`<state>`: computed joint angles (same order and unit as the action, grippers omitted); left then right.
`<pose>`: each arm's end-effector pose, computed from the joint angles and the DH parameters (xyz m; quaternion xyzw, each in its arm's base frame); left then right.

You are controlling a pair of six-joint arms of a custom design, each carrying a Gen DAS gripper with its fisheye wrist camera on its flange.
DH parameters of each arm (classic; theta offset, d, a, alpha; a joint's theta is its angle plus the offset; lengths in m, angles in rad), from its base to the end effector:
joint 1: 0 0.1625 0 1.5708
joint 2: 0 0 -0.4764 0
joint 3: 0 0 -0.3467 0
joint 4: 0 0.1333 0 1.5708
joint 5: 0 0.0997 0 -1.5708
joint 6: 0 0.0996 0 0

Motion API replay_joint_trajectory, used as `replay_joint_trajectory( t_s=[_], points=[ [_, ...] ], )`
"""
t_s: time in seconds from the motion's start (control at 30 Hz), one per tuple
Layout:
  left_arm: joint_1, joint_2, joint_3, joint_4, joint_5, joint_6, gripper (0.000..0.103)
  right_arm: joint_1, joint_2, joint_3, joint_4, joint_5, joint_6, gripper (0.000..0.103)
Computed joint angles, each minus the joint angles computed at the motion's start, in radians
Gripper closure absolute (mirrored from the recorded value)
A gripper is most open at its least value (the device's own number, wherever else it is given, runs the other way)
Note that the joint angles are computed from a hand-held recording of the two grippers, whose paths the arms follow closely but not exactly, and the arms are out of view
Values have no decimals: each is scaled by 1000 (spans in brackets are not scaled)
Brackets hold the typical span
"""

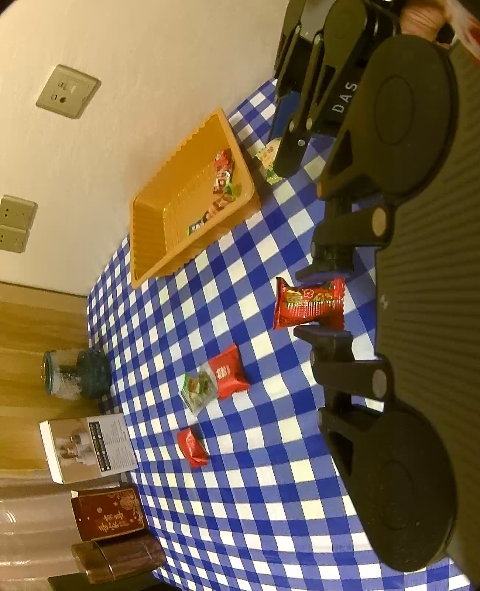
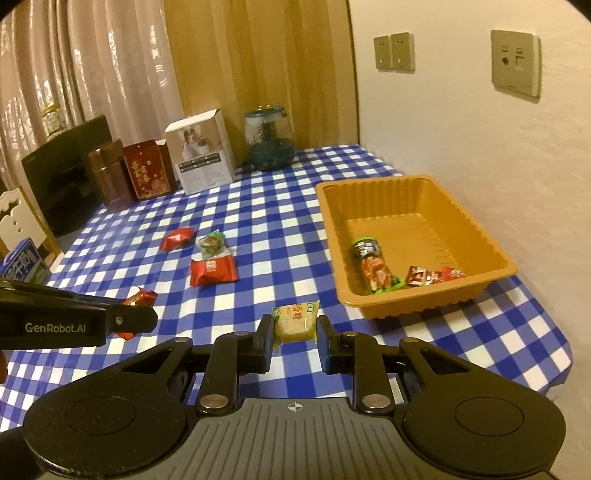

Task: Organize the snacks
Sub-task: 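Carry the cake over the tray with the right tool while the left tool carries the red candy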

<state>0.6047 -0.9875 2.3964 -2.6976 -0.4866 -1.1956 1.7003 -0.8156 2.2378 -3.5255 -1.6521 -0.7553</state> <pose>-0.2041 -0.4101 0.1455 -0.0251 0.8508 -0.3940 0.3466 0.1906 -0.4937 0.1316 0.4030 -0.8757 0.2381 0.1182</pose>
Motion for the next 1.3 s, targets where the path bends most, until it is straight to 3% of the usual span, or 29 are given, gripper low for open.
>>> replay_joint_trajectory(
  t_s=[0.47, 0.77, 1.3],
  points=[
    [6, 67, -57, -124, -8, 145, 81, -27, -45, -22, 11, -26, 13, 79],
    [39, 138, -131, -256, -25, 311, 81, -45, -67, -68, 49, -24, 43, 79],
    [158, 281, -336, -504, -85, 662, 81, -63, -14, -291, 162, -33, 31, 79]
  ],
)
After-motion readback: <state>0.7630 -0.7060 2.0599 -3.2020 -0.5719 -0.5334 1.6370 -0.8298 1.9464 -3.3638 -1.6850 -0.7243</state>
